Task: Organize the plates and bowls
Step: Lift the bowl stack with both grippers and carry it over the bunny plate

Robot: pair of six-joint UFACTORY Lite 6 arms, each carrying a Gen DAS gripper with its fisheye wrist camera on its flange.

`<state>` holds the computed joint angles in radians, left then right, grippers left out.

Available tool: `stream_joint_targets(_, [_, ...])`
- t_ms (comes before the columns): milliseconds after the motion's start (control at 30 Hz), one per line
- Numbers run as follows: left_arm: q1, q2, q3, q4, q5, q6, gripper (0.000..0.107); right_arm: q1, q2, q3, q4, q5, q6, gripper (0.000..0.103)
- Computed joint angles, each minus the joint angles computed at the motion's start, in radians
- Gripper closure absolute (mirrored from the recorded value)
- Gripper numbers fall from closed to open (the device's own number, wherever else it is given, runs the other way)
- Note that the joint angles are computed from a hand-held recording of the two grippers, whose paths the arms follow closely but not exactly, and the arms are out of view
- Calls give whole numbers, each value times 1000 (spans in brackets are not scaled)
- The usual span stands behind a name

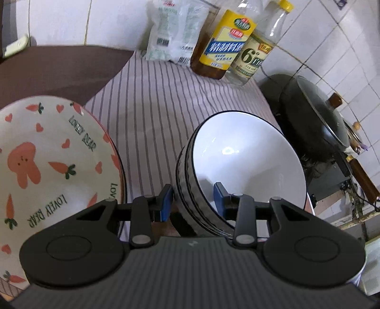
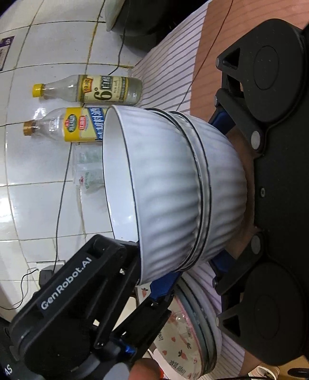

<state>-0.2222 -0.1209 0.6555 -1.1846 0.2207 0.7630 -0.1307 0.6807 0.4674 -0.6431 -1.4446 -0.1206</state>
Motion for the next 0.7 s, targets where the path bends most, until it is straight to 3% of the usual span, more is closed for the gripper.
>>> stream_joint_targets(233, [66, -171, -20, 323, 77, -266, 72, 74, -145, -85, 44, -7, 15, 3])
stream_joint_targets(367, [127, -268, 19, 537, 178, -432, 72, 149, -285, -141, 85, 33, 66, 3])
stream_joint_targets(567, [367, -366, 76, 502, 408, -309, 72, 337, -449, -178, 211, 112, 94, 3])
stream_joint_targets(700, [516, -422, 89, 508, 509, -233, 71, 475, -502, -161, 294, 183, 121, 3])
